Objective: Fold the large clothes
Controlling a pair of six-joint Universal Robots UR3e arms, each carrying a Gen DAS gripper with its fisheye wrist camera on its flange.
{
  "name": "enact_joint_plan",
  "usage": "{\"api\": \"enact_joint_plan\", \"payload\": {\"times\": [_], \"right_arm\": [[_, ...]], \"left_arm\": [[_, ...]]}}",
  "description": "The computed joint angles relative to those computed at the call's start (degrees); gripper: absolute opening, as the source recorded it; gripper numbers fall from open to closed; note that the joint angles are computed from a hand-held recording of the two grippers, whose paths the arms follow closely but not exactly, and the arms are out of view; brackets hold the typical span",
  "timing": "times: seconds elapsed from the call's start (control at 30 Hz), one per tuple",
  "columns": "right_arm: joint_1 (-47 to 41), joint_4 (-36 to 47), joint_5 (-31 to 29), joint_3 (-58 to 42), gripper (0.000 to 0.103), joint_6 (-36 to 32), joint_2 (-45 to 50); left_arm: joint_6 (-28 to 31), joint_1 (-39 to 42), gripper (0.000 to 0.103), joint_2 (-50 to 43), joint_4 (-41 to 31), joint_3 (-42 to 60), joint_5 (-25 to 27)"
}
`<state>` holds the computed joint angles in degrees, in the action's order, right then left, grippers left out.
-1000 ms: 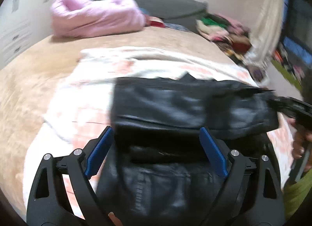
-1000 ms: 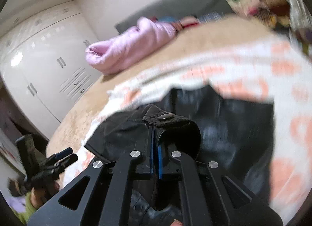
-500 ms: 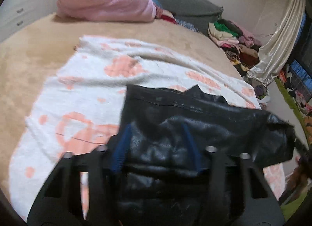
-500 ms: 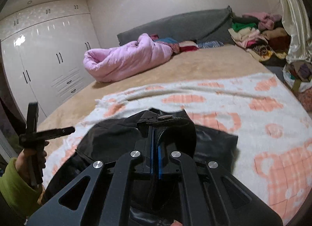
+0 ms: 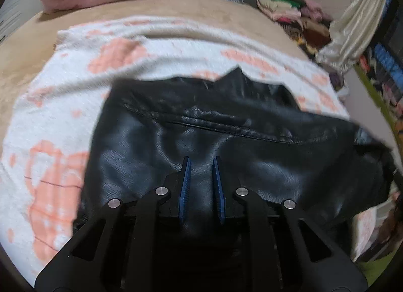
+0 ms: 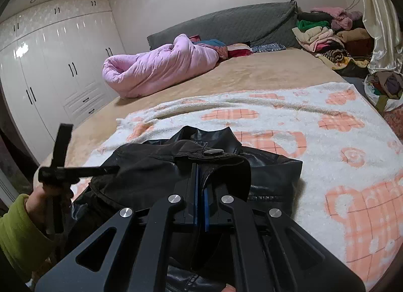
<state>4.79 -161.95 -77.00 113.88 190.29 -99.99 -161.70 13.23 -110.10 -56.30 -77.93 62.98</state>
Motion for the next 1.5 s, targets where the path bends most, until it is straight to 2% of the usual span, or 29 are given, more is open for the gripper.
{"api": "enact_joint_plan", "payload": {"times": [0.1, 0.5, 0.57, 0.63, 0.77, 0.83, 0.9, 0.97, 1.03, 1.17, 1.3, 1.4, 1.5], "right_arm": [[0.51, 0.93, -0.59, -0.82, 0.003, -0.75, 0.49], [1.08, 5.17, -2.69, -2.31, 0.005, -1.16, 2.31], [0.73, 8.07, -2.31, -2.99, 0.016, -1.42, 2.18], [0.18, 10.7, -1.81, -2.95, 0.038, -2.54, 1.42], [-1.2, 13.48, -2.24, -2.13, 0.042, -2.56, -0.72], [-1.36, 13.74, -4.24, -1.83, 0.05, -1.48, -1.83], [-1.09, 11.92, -6.79, -0.79, 0.05, 0.42, -2.75], [1.9, 9.09, -12.35, -1.28, 0.047, 1.89, -1.67], [5.74, 5.55, -16.8, -2.77, 0.039, 1.74, 0.87], [10.07, 1.76, -15.58, -7.31, 0.038, 1.64, 8.37], [14.28, 5.05, -18.72, -15.98, 0.038, -0.07, 18.36], [14.65, 10.75, -21.07, -20.39, 0.039, 0.16, 23.04], [12.55, 17.39, -19.09, -22.49, 0.033, 1.13, 26.27]], "left_arm": [[-0.19, -1.35, 0.011, -1.3, 1.5, -1.31, 1.95], [-0.79, -2.33, 0.011, -2.12, 6.47, -4.36, 3.62], [-0.6, -2.71, 0.011, -1.85, 7.34, -4.93, 4.46], [-0.5, -2.98, 0.011, -1.75, 7.73, -5.06, 5.02], [-0.58, -3.29, 0.011, -1.77, 8.22, -5.21, 5.35], [-0.68, -3.11, 0.011, -1.88, 8.0, -5.08, 4.86], [-0.72, -2.84, 0.011, -1.83, 7.93, -5.23, 4.4], [-0.58, -2.86, 0.011, -1.79, 8.43, -5.57, 4.44], [-0.4, -2.9, 0.011, -1.8, 8.64, -5.65, 4.51], [-0.2, -2.96, 0.01, -1.97, 9.07, -5.72, 4.63], [-0.1, -3.06, 0.01, -1.84, 10.22, -6.41, 4.86], [-0.08, -2.81, 0.011, -1.86, 10.53, -6.71, 4.36], [0.04, -2.51, 0.011, -1.78, 10.47, -6.92, 3.8]]}}
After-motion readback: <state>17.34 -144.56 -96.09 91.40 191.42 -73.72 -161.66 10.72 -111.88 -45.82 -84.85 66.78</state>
